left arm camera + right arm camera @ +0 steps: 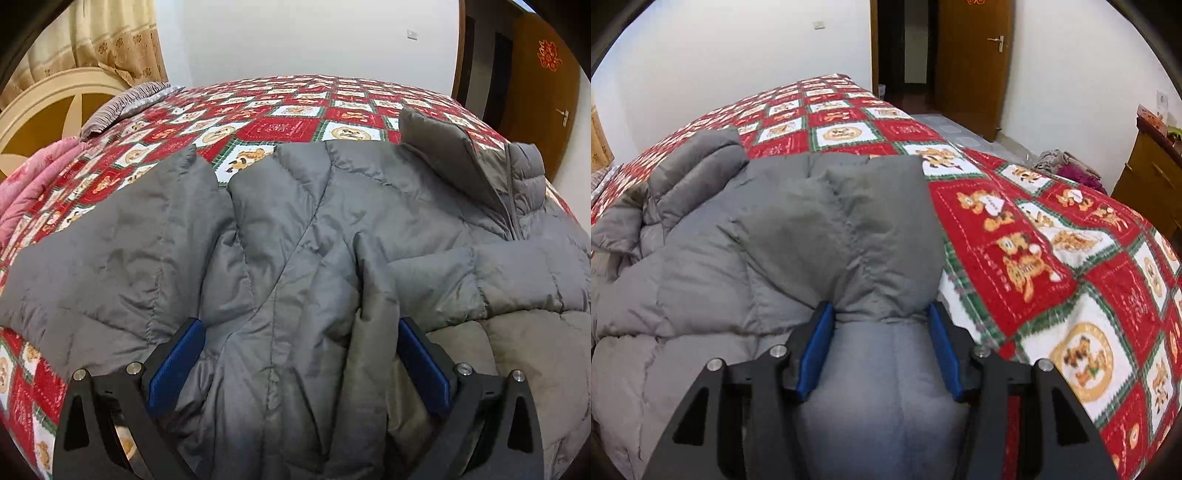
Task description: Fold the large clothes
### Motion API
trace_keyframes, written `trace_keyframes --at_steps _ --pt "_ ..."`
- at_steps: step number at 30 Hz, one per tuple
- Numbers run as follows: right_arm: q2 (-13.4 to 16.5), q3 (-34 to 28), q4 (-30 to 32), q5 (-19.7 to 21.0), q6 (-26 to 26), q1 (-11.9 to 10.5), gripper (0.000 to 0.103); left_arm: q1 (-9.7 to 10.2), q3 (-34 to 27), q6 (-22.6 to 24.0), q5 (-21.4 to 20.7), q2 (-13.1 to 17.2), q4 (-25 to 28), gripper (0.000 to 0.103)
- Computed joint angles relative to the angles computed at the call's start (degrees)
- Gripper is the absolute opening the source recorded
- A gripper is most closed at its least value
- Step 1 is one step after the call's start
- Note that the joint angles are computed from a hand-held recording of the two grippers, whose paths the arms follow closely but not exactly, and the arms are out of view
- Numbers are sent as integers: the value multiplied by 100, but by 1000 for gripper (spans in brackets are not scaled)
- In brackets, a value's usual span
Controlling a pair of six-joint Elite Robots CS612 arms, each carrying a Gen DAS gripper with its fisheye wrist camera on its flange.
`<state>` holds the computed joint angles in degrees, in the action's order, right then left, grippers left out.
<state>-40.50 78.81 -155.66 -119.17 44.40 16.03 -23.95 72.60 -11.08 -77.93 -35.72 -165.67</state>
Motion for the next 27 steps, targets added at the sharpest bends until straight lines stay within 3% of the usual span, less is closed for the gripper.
trace_keyframes --at_steps 7,10,14,16,19,22,24,27 --pt "-43 174 -315 -93 -73 52 57 27 46 -12 -114 -25 -26 102" --pt "-38 185 -347 -215 -55 76 60 183 201 -133 -772 -146 -170 102" --pt "-7 80 -84 -436 -50 119 64 578 854 -1307 -1563 -440 -1569 102" --pt "-22 109 -78 -446 35 114 71 782 1064 -2108 -1334 -554 -1893 102" --pt "-68 231 -266 -278 177 64 78 1080 1257 -3514 -536 -683 -1853 102" --pt "-73 244 -309 -277 174 69 78 1300 1180 -4113 194 -680 -1412 102" --pt "-63 211 -232 -326 163 80 78 1390 973 -4074 190 -588 -973 102" --pt "-61 207 -228 -328 170 84 78 1549 539 -4061 -485 -350 -334 102"
